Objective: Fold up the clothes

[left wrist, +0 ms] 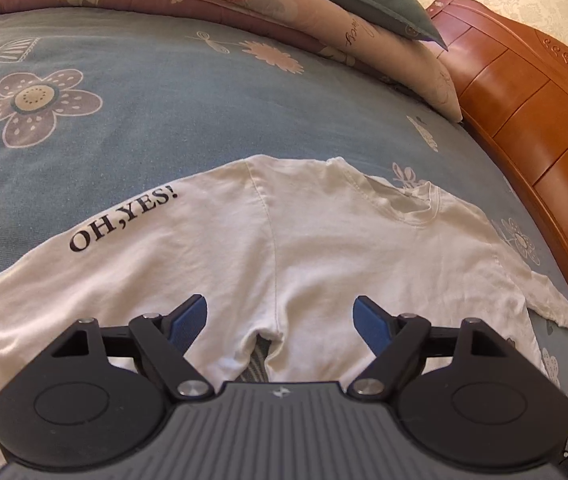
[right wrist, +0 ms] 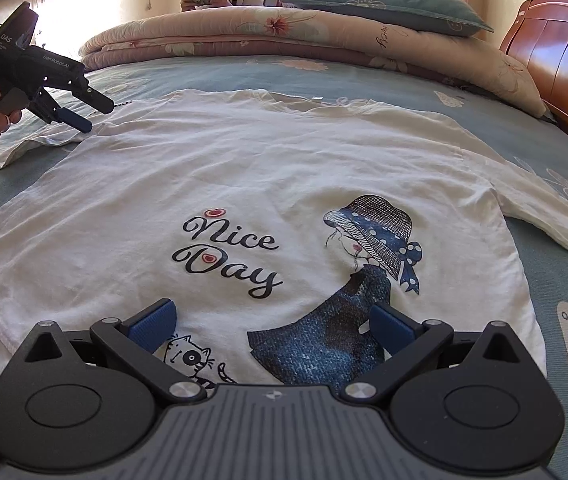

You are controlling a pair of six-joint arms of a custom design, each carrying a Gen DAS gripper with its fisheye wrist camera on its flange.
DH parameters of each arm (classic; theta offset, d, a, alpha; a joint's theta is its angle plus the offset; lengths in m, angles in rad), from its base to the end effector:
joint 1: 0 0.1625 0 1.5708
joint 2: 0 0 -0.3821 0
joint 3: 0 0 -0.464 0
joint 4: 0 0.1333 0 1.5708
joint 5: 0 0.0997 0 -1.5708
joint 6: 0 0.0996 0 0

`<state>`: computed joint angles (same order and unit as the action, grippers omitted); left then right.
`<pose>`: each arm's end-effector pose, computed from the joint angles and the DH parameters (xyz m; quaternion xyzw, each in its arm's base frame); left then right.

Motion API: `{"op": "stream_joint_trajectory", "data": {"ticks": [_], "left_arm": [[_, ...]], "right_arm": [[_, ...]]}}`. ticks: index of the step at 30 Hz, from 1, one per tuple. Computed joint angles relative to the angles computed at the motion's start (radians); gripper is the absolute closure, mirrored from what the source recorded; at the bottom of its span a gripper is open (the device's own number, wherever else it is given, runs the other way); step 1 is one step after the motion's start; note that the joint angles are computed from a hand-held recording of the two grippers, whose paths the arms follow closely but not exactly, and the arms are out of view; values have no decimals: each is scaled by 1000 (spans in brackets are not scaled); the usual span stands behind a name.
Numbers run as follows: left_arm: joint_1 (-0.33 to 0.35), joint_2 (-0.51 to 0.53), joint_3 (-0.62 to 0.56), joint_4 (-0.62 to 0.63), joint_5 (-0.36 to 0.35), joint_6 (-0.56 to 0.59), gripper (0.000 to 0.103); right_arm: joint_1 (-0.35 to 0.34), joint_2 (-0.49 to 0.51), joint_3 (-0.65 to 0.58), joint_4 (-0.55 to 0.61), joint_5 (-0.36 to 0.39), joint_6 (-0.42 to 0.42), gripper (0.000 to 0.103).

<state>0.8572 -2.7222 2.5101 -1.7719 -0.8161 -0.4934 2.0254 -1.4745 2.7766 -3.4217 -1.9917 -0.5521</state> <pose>0.0050 -0.3021 0.3894 0.0248 0.9127 -0.3617 0.1887 0.2116 -0.2220 0.0699 0.4045 -0.8519 0.2549 0.2138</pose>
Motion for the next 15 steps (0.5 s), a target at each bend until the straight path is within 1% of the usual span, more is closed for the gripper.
{"op": "stream_joint_trajectory", "data": {"ticks": [1, 2, 5, 6, 8, 9, 10, 11, 12, 13, 14, 15], "left_arm": [[28, 26, 0, -80, -12, 19, 21], [65, 56, -1, -151, -39, 37, 21], [121, 126, 5, -243, -11, 52, 21], [126, 138, 9, -240, 37, 34, 21], [109, 106, 30, -238, 122, 5, 21], [93, 87, 32, -202, 174, -34, 21], [75, 74, 26, -124, 249, -103, 21], [61, 66, 13, -35, 305, -174, 22], [54, 60, 5, 11, 342, -221, 22], [54, 58, -5, 16, 336, -236, 22], [59, 58, -11, -21, 303, -220, 22], [64, 56, -6, -100, 263, -167, 22]], "right_arm": [[1, 0, 0, 0, -1, 0, 0], [1, 0, -1, 2, -2, 1, 0], [5, -3, -3, 12, -6, 5, 0], [6, -4, -3, 15, -7, 6, 0], [6, -9, -3, 23, -7, 6, 0], [5, -12, -3, 26, -6, 5, 0], [4, -13, -2, 25, -5, 4, 0], [4, -12, -1, 21, -4, 3, 0], [3, -11, 0, 18, -3, 2, 0], [3, -10, 1, 14, -2, 1, 0], [3, -6, 0, 10, -2, 2, 0], [3, -4, 0, 6, -3, 2, 0]]}}
